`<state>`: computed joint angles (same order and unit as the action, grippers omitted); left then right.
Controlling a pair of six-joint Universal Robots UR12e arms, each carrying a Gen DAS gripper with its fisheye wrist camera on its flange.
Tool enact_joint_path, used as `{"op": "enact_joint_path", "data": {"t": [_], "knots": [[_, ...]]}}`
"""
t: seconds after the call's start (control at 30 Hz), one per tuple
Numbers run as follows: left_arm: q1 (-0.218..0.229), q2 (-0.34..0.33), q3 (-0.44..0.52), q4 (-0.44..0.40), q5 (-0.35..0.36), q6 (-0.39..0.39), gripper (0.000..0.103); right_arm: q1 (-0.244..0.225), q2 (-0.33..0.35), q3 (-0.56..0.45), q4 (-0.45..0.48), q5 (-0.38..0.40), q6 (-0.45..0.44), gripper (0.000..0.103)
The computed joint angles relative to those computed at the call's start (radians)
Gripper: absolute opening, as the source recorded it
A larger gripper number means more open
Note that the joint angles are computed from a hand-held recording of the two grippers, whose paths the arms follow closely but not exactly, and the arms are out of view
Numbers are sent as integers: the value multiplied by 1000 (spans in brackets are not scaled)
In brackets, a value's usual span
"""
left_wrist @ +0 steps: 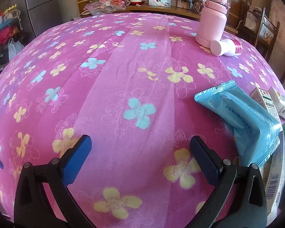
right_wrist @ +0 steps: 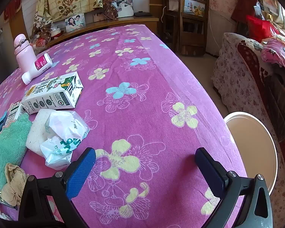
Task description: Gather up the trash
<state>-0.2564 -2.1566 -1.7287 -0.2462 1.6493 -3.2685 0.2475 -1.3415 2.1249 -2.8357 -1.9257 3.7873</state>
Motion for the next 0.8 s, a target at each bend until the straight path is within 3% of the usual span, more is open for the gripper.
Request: {"op": "enact_joint_path", "data": {"t": [0.17, 0.27, 0.37, 0.47, 0.8], "knots": [[3, 18, -8, -44, -6, -30, 102, -3, 3, 0, -6, 3, -1, 103], [3, 42, -40, -9, -37, -27, 102, -4, 1, 3, -7, 15, -13, 103], [-21, 68, -75, 83, 34, 2, 102, -7, -18, 6, 28, 62, -39, 102], [-38, 99, -116, 166, 54, 10, 102, 15, -56, 39, -5, 53, -20, 102], [-92, 204, -225, 343, 55, 3, 102, 159, -152, 62, -87, -121, 36, 102]]}}
